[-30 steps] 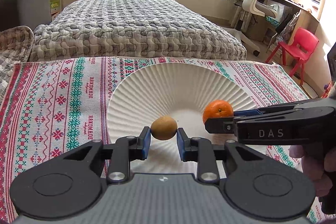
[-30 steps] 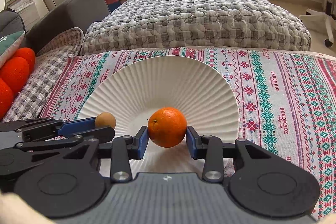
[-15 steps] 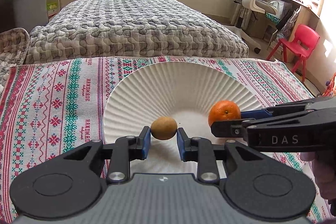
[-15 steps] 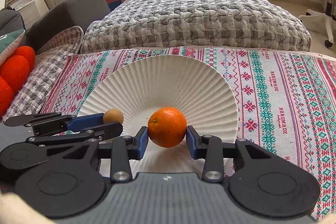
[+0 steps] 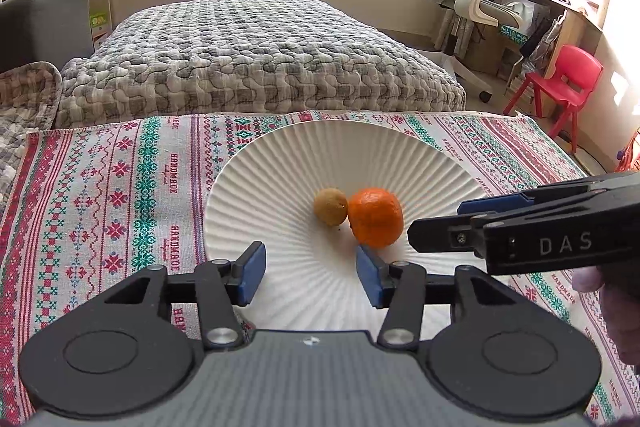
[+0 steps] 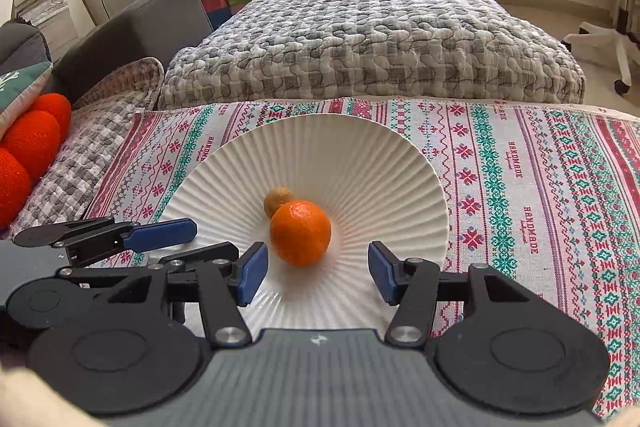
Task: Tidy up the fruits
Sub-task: 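Lift both open tools away from the plate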
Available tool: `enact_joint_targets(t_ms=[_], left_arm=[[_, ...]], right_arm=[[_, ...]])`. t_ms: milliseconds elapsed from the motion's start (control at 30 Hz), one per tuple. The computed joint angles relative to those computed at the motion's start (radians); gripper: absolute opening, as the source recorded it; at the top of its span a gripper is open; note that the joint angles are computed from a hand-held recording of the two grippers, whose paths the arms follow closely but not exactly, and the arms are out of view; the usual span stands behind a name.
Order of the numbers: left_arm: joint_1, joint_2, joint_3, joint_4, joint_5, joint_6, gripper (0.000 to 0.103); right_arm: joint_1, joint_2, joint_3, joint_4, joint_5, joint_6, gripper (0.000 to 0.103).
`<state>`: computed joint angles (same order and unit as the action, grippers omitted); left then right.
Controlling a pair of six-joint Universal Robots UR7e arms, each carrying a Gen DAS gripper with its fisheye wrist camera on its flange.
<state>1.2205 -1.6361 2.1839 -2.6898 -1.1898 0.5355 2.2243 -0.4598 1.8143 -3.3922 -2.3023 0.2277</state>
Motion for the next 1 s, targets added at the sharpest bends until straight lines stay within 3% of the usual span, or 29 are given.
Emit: enact_joint_targets(t_ms=[100,300,1000], left_arm=[[-0.012,-0.033,0.013,0.022,0.016,-0.001,0.052],[-0.028,-0.109,0.041,0.076,0.045,-0.022,0.065],[-0.091,-0.327,0.115,0.221,0.125,-0.084,0.091]], right_arm=[[0.014,-0.01,0.016,-0.007,-0.015,0.007,0.067],[0.048,-0.026,0.041,0.01,-0.06,0.052,0.075],[0.161,-0.027,0.093,0.032,-0.129,0.129,0.095]])
